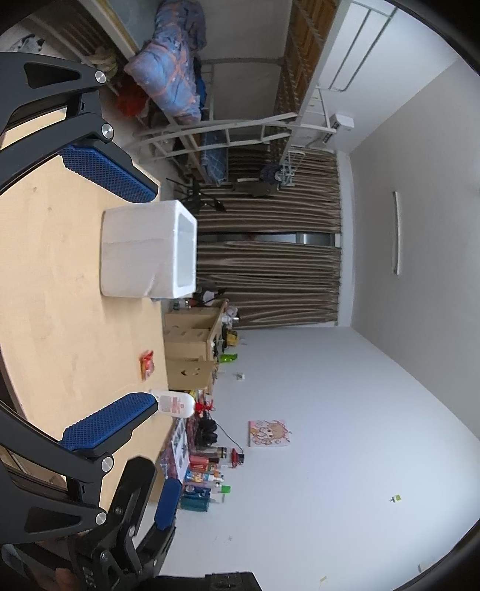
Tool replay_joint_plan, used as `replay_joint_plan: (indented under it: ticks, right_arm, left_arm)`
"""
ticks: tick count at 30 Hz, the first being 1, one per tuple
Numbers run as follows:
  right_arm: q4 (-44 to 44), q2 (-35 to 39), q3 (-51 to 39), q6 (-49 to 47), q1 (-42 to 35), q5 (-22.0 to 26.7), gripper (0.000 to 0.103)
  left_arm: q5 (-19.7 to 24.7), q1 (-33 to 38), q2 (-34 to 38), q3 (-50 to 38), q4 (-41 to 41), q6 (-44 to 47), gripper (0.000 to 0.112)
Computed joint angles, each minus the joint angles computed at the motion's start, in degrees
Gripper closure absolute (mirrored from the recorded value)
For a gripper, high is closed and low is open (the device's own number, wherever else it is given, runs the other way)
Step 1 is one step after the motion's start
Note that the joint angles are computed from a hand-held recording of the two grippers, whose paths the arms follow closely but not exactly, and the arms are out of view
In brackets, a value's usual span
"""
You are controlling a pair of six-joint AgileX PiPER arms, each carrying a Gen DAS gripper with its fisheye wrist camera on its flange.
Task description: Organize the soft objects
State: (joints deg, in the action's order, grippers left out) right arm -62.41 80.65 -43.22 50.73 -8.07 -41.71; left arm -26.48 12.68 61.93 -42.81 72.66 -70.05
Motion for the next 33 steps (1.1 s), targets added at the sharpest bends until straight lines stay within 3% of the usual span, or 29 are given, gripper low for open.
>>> replay_joint_plan:
  ticks: [4, 11, 16, 33]
  right_arm:
    - [0.2, -0.2, 1.2, -0.8, 0.1, 0.7, 0.000]
    - [1.7, -0.1, 2.9, -2.4, -0.5, 0.2, 0.000]
    - [6.0, 1.0, 3.9, -7.3, 0.4, 1.3, 0.000]
    - [5.7, 3.6, 5.2, -7.2, -1.5, -1.0, 0.000]
  left_arm:
    - [2.8, -1.5, 0.8, 0.9, -2.2, 2.0, 0.010]
    - [2.8, -1.7, 2.7, 1.7, -4.5, 4.8, 0.010]
    - [4.4, -3.1, 4.2, 2.5, -10.6, 10.6, 0.010]
    - [1.5, -3.0, 4.1, 6.4, -14.0, 15.6, 0.010]
